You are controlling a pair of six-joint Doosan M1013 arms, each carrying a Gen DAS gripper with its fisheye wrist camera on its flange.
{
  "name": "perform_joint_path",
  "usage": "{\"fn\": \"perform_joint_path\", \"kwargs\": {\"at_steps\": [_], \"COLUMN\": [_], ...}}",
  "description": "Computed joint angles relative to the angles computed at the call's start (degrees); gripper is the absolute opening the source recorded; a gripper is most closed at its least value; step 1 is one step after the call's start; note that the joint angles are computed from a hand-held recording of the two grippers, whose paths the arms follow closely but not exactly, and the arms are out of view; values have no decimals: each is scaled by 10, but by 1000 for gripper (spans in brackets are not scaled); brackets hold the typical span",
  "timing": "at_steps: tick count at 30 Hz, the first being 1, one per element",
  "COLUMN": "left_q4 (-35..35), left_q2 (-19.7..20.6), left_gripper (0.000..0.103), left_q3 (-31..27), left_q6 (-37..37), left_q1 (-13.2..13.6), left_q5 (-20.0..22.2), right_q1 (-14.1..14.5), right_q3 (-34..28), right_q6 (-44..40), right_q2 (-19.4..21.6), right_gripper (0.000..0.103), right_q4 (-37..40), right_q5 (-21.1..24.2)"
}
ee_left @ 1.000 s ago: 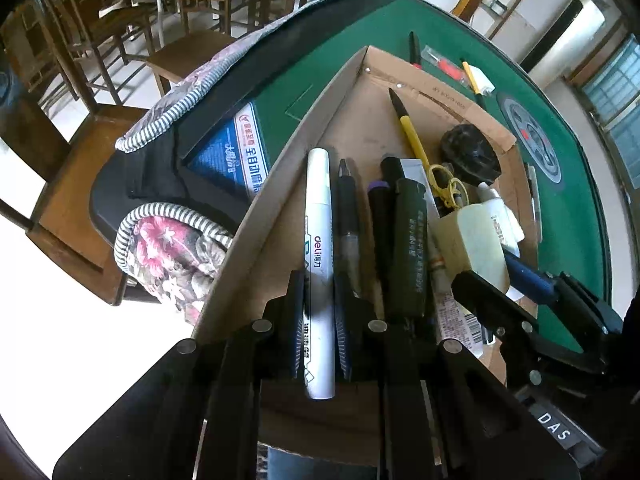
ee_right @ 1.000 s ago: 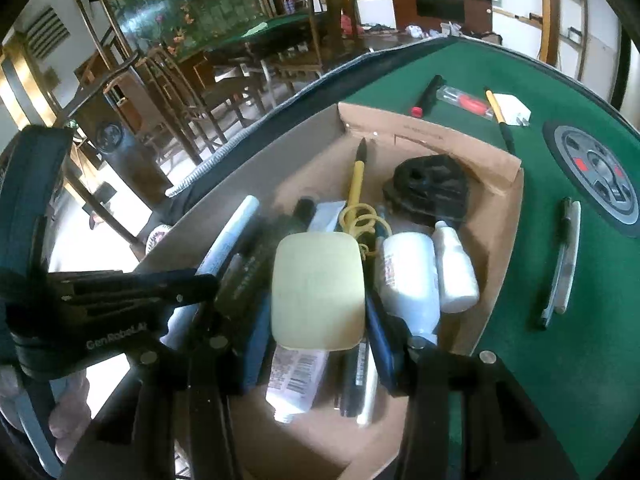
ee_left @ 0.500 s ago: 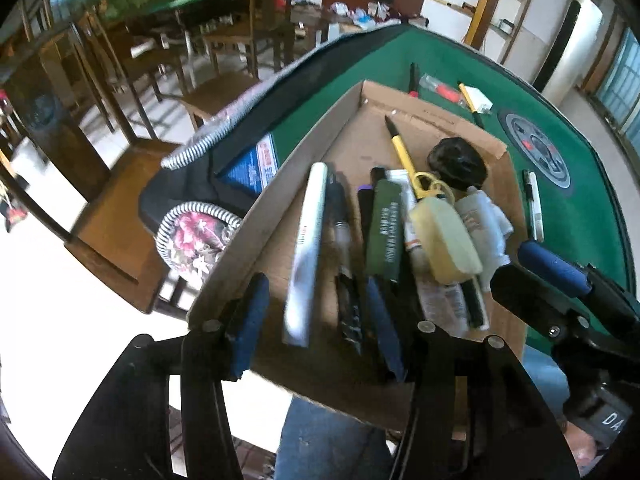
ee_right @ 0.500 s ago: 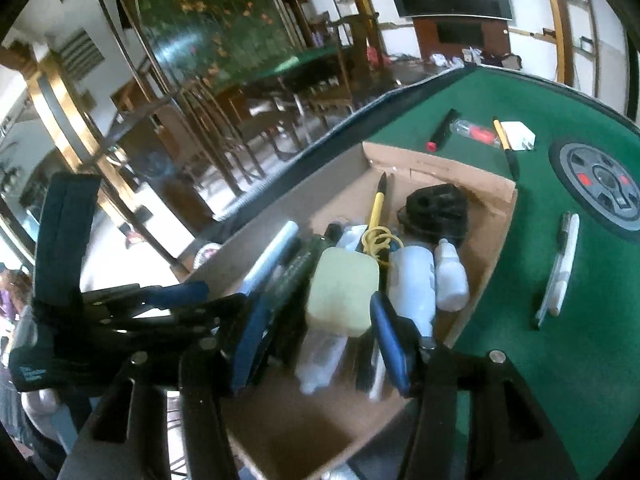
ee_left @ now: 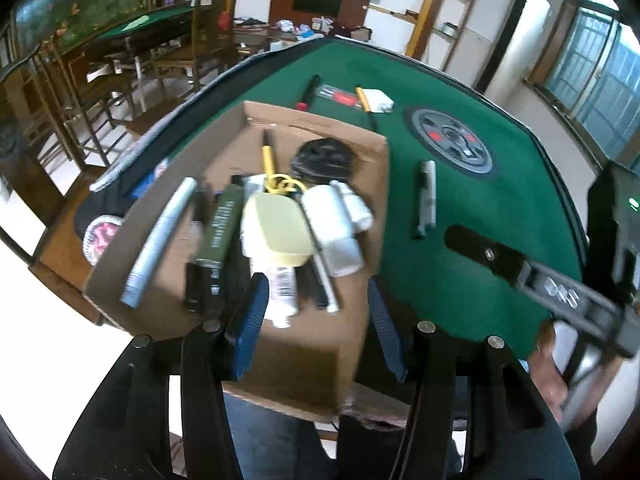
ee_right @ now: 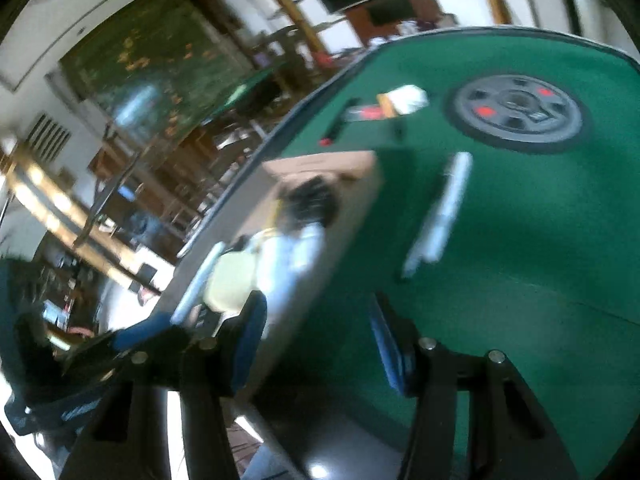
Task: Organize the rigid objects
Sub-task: 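Move both open tools back over the remaining pens on the felt, then grasp the white marker with the right tool while the left tool grasps the clear black pen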
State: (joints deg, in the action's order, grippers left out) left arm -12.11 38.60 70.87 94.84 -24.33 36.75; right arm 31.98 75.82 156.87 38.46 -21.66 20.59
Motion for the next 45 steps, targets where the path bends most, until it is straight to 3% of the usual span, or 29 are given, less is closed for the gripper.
{"fn": "perform_joint_path", "kwargs": {"at_steps": [2, 5, 9, 13, 18, 25, 29, 31, 37, 45], "left_q4": [1, 0, 8, 12, 13, 3, 3, -1, -25, 13], "left_q2": [2, 4, 3, 5, 11, 13, 18, 21, 43, 108], "left_gripper": [51, 51, 51, 51, 51, 51, 51, 51, 51, 51], "left_q3": [-3, -8, -9, -13, -22, -25, -33, -39, -76, -185], "left_q6": [1, 5, -2, -11, -11, 5, 7, 14, 43, 21], "left_q1": [-4, -8, -10, -8, -7, -9, -14, -17, -24, -45], "left_q5": [5, 10, 7, 10, 18, 21, 30, 36, 72, 157], "right_q1": [-7, -28, -46, -49, -44, -42, -37, -33, -35, -39], "right_q3": [-9, -36, -69, -120, -151, -159, -196, -205, -153, -65], "right_q6": [5, -50, -72, -69, -39, -48, -60, -75, -64, 5], "right_q2": [4, 20, 40, 70, 88, 88, 108, 113, 85, 44], "right_gripper": [47, 39, 34, 24, 21, 21, 21, 11, 10, 10], "right_q4": [1, 73, 102, 90, 41, 36, 19, 2, -25, -79], "right_q5": [39, 88, 127, 205, 259, 298, 342, 362, 361, 254]}}
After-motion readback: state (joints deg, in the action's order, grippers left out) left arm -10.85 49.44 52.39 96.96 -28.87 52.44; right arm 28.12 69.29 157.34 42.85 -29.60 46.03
